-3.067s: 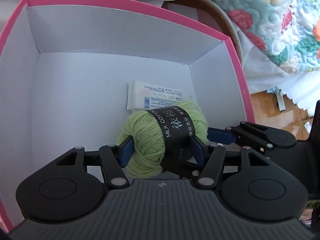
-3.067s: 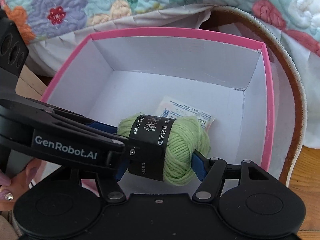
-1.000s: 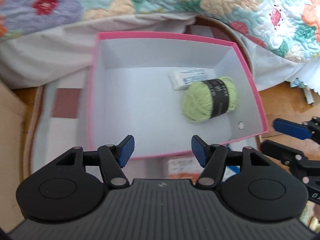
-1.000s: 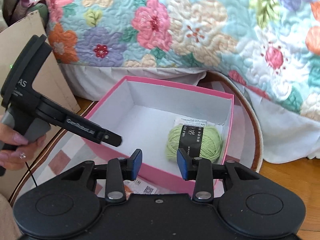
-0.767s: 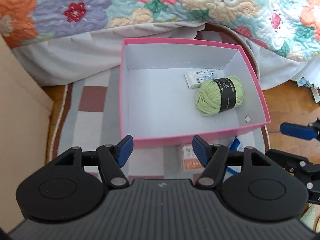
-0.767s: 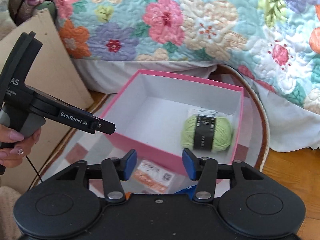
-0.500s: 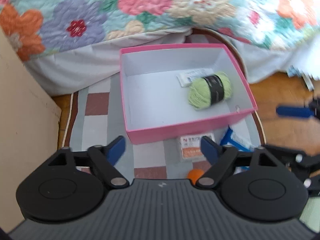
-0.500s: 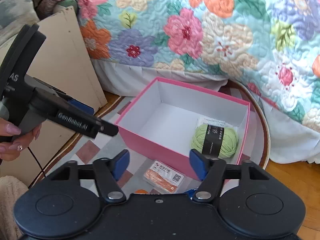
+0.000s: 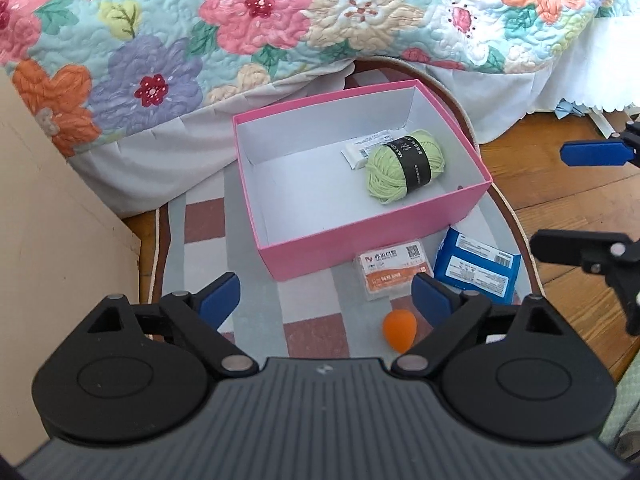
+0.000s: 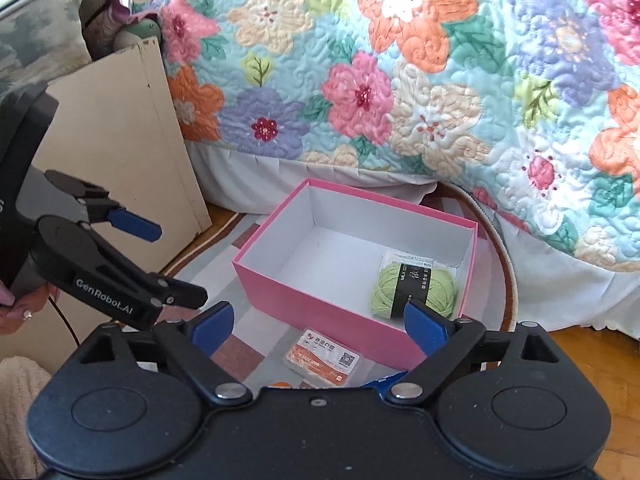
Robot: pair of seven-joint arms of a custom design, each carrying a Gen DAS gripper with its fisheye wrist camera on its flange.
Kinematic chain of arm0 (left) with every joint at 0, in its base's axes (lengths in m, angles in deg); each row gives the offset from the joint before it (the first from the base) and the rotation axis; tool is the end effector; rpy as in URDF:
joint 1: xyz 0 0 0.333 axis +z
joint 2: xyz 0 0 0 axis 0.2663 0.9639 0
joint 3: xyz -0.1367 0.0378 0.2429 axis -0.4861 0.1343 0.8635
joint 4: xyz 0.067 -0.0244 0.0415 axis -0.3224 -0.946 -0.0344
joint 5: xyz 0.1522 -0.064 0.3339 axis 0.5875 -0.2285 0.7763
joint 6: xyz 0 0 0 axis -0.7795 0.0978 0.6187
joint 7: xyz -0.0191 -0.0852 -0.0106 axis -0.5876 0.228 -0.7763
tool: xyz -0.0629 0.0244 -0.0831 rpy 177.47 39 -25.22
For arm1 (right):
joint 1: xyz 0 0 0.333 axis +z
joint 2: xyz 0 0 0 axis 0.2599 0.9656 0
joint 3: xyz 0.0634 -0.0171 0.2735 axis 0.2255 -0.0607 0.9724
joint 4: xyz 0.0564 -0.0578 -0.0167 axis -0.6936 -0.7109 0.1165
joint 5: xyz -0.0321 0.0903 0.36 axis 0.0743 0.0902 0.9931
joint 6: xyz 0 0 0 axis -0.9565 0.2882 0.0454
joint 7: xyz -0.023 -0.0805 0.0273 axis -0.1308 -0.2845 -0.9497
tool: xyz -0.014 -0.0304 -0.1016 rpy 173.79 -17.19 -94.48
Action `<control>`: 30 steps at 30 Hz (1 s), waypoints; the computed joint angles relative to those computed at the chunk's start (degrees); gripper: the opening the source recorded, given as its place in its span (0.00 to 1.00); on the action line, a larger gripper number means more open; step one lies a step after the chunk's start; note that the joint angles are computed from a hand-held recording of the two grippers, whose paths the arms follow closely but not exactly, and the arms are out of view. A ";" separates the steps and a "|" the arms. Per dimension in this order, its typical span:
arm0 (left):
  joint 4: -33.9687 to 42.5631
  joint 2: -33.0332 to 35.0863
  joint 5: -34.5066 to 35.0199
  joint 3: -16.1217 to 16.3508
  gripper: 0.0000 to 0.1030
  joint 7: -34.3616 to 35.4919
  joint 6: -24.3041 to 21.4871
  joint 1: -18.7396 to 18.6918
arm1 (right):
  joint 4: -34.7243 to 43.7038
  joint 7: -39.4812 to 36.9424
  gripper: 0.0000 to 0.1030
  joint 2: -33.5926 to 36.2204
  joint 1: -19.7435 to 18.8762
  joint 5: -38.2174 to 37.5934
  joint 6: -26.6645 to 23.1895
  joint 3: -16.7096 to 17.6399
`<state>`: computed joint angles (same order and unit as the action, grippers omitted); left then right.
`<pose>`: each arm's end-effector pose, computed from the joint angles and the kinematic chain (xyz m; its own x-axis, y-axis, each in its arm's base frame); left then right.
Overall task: Organize objects
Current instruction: 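Withdraw the left gripper from the box and move toward the purple plush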
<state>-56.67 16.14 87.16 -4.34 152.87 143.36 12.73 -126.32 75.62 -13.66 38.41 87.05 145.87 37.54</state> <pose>0.5004 -0.1020 0.5211 -0.0267 -0.9996 0.0026 -0.8482 0.0213 -0.5292 0.5091 0.2855 0.5236 0.6284 -0.7736 -0.0815 -0.5736 -0.3901 -0.7203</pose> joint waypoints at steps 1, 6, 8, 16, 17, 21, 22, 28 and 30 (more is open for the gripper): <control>-0.53 -0.48 -0.40 0.12 0.91 -0.01 0.07 -0.09 | -0.68 -1.74 0.92 -0.51 0.03 1.90 0.62 0.02; -3.70 -3.02 -5.77 1.78 0.91 3.04 1.69 -1.50 | -3.86 -2.88 0.92 -2.49 0.60 2.67 4.06 -0.11; -4.85 -3.87 -7.83 2.08 0.91 3.58 2.41 -1.70 | -3.98 -2.44 0.92 -2.93 0.76 3.63 2.55 -0.49; -7.68 -5.88 -10.64 1.81 0.94 3.40 2.71 -2.47 | -7.95 -5.14 0.92 -5.49 2.52 12.22 4.14 -1.91; -8.20 -6.11 -11.70 2.07 0.94 3.77 2.93 -2.85 | -7.95 -7.17 0.92 -5.56 2.87 15.08 3.35 -2.48; -10.59 -7.03 -16.14 3.01 0.94 5.17 3.84 -4.17 | -6.53 -0.15 0.92 -4.64 0.51 7.30 -2.61 -2.26; -11.25 -7.31 -16.52 2.91 0.94 5.39 4.13 -4.29 | -7.10 -0.28 0.92 -4.79 0.39 6.87 -2.07 -2.16; -11.47 -6.08 -18.35 2.65 0.94 4.48 1.68 -4.49 | -9.87 -4.64 0.92 -6.49 1.08 7.53 -2.93 -2.20; -11.61 -5.47 -19.07 2.59 0.94 4.39 1.51 -4.58 | -11.13 -6.27 0.92 -7.20 1.71 7.82 -2.66 -1.98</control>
<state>-68.28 10.67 68.08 -1.75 157.26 144.87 8.15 -137.45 69.35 -20.85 40.13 94.87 143.21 35.56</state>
